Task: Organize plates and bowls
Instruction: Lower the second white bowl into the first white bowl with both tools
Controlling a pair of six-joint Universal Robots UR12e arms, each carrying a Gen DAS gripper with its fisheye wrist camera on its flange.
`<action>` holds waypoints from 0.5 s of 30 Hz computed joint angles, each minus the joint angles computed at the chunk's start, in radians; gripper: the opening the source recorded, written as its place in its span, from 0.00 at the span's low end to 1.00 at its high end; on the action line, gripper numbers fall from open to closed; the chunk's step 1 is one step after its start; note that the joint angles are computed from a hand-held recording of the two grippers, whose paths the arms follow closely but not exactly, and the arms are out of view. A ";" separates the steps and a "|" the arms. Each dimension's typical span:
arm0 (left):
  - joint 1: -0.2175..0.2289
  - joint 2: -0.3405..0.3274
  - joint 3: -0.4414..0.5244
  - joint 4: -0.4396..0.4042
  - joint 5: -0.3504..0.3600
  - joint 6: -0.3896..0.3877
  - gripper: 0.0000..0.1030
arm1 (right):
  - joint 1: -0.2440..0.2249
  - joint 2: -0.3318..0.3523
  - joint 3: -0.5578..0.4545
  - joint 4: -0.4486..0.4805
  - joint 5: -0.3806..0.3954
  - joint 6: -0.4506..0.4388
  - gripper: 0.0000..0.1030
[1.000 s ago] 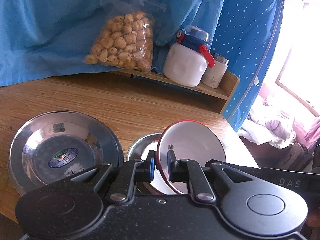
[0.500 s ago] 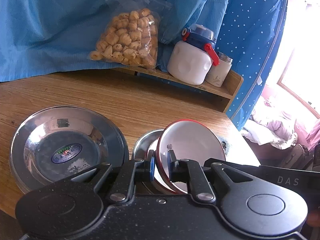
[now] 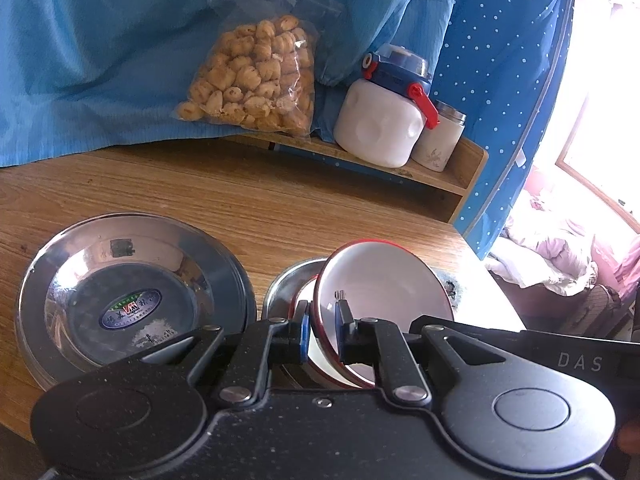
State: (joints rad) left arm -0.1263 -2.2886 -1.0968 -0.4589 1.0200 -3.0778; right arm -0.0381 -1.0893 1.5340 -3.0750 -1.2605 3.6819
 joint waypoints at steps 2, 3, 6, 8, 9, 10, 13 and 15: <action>-0.003 0.000 0.002 0.000 0.007 0.003 0.13 | 0.002 -0.001 -0.001 0.004 -0.008 -0.003 0.21; -0.005 0.001 0.001 -0.002 0.013 0.013 0.14 | 0.002 -0.001 -0.002 0.005 -0.010 -0.006 0.21; -0.010 0.003 -0.001 0.003 0.031 0.042 0.17 | 0.004 -0.001 -0.002 0.006 -0.018 -0.008 0.21; -0.013 0.004 -0.003 0.009 0.041 0.052 0.18 | 0.005 -0.001 -0.002 0.006 -0.022 -0.012 0.21; -0.013 0.004 -0.004 0.010 0.042 0.052 0.18 | 0.005 -0.001 -0.001 0.007 -0.022 -0.013 0.21; -0.013 0.003 -0.003 0.009 0.042 0.052 0.18 | 0.005 -0.001 -0.001 0.008 -0.023 -0.015 0.21; -0.013 0.004 -0.004 0.005 0.040 0.057 0.19 | 0.006 -0.001 -0.002 0.008 -0.028 -0.016 0.21; -0.013 0.006 -0.007 0.004 0.041 0.069 0.19 | 0.006 0.000 -0.001 0.006 -0.025 -0.016 0.21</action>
State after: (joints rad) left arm -0.1393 -2.2829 -1.1035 -0.4550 1.0605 -3.0087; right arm -0.0320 -1.0894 1.5325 -3.0695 -1.2851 3.6657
